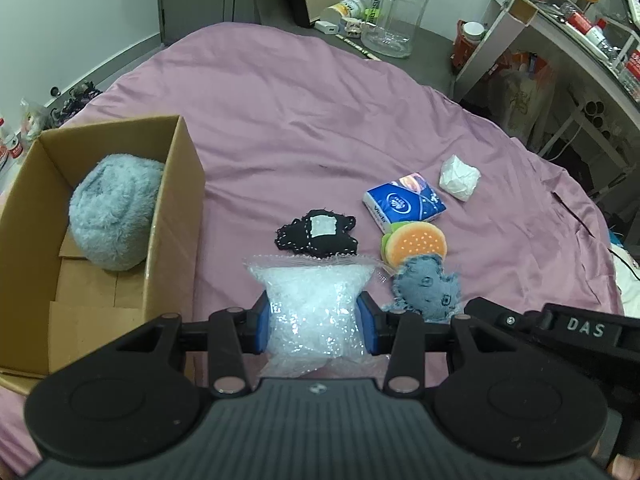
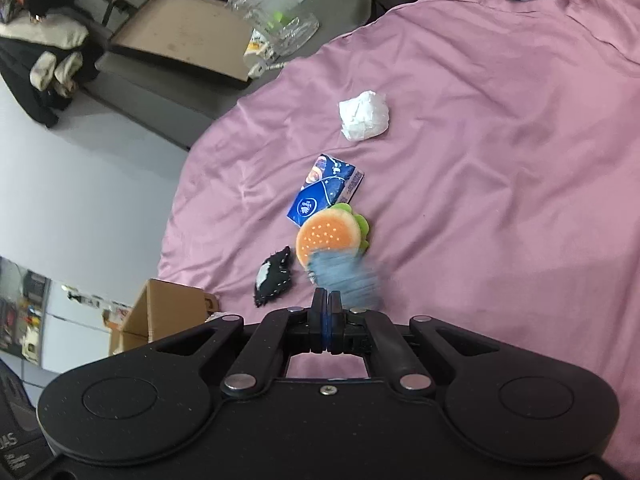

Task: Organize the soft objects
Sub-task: 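Grasp the bead bag with the left gripper while the right grasps the cat plush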

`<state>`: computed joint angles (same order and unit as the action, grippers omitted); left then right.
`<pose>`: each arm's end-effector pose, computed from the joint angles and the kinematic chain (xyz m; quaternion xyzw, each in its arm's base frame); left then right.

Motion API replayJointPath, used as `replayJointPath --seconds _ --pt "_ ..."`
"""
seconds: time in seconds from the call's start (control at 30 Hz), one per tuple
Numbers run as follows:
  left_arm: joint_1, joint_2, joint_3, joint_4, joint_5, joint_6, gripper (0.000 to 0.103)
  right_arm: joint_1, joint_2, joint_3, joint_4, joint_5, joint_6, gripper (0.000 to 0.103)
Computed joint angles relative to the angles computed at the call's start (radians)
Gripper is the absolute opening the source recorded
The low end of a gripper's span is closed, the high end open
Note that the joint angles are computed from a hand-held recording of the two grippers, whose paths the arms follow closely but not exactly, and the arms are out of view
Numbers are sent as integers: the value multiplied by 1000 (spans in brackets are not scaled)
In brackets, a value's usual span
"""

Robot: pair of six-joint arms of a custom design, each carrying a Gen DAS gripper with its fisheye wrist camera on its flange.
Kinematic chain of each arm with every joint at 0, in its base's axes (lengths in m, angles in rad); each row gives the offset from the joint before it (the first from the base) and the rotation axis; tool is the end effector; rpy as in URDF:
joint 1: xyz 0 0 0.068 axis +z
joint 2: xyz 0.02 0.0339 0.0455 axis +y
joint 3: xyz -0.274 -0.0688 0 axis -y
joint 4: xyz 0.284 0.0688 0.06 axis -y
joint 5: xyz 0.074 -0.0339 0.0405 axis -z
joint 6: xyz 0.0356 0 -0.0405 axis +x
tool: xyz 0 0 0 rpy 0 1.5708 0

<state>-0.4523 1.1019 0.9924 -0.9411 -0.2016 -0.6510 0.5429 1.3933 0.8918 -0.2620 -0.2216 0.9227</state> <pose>0.2182 -0.0981 0.2921 -0.1211 0.9542 -0.0513 0.2689 0.2768 0.1762 0.2241 0.1299 0.9058 0.3367 0.2221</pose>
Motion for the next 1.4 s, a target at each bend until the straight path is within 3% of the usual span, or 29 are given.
replayJointPath --seconds 0.23,0.3,0.37,0.4,0.57,0.7,1.23,1.27,1.4 --pt "1 -27 14 -31 -6 3 42 8 -54 -14 -23 46 15 3" --pt "3 -35 13 -30 -7 -2 42 -5 -26 1 -23 10 16 10" --pt "1 -40 10 -29 -8 -2 42 2 3 23 -32 8 -1 39" --pt "1 -40 8 -28 -8 -1 42 11 16 37 -41 22 -15 49" --pt "8 -21 -2 -14 -5 3 42 26 87 99 -59 48 -66 51" --pt "26 8 -22 19 9 11 42 29 122 123 -72 56 -99 60" --pt "66 168 -47 134 67 42 42 24 271 202 -61 54 -187 66" --pt "69 172 -47 135 68 44 42 24 273 204 -60 55 -190 62" --pt "70 165 -44 125 69 46 42 26 278 211 -80 51 -198 32"
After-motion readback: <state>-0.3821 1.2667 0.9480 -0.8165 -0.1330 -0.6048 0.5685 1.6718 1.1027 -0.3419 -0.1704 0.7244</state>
